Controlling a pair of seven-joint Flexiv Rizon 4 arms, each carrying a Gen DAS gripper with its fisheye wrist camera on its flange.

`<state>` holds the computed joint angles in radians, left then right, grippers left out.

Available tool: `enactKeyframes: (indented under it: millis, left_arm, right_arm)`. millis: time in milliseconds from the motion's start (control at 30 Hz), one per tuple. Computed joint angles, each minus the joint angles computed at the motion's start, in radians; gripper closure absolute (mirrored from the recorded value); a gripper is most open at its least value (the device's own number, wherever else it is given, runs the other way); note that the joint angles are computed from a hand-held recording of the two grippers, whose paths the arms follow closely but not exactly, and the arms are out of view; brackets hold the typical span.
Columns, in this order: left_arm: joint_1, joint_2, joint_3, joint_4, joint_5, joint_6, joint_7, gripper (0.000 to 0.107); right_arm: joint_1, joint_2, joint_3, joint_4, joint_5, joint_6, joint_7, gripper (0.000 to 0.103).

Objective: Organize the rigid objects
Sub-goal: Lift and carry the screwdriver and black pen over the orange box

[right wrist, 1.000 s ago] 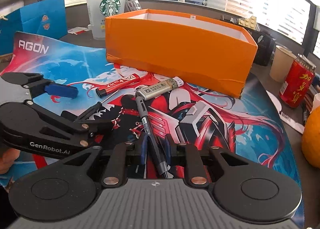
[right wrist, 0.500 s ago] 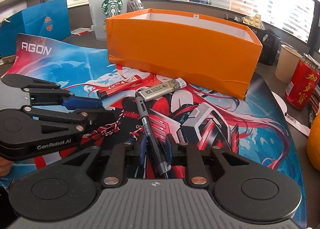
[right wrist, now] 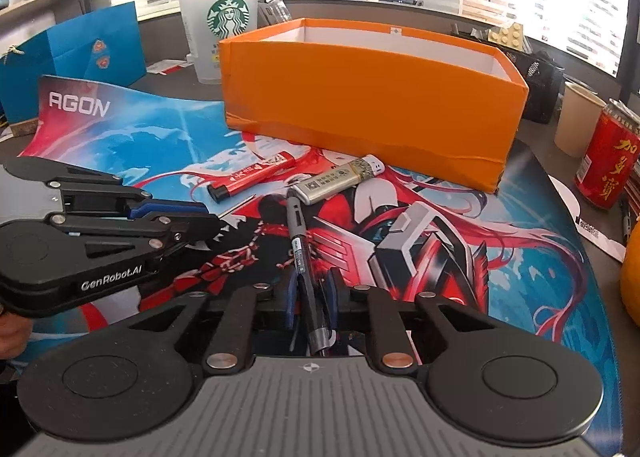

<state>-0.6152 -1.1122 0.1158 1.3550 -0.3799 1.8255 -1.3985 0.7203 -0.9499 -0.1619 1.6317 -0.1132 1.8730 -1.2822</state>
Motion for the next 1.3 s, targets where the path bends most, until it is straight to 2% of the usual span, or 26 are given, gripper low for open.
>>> enactKeyframes:
  millis: [167,600,767,900,1067,1300]
  left_arm:
    - [-0.018,0.010,0.027,0.013,-0.026,-0.004,-0.027,0.101]
    - [-0.059,0.040,0.086,0.048,-0.065,0.027,-0.046,0.101]
    - [-0.052,0.058,0.072,0.052,-0.072,0.048,-0.023,0.101]
    - [-0.028,0.079,0.032,0.062,-0.069,0.076,-0.005,0.101]
    - [-0.034,0.087,0.034,0.054,-0.110,0.100,0.022,0.101]
    - [-0.033,0.091,0.024,0.035,-0.151,0.110,0.073,0.101]
  right_arm:
    - [0.004,0.013,0.006,0.016,0.009,0.017,-0.005,0.093]
    - [0.036,0.051,-0.010,0.057,0.075,0.079,-0.037,0.093]
    - [0.050,0.065,-0.020,0.060,0.103,0.101,-0.063,0.094]
    - [0.069,0.072,-0.039,0.052,0.131,0.116,-0.089,0.094]
    - [0.079,0.077,-0.053,0.034,0.157,0.129,-0.125,0.094]
    - [0.049,0.080,-0.022,0.003,0.157,0.126,-0.150,0.094]
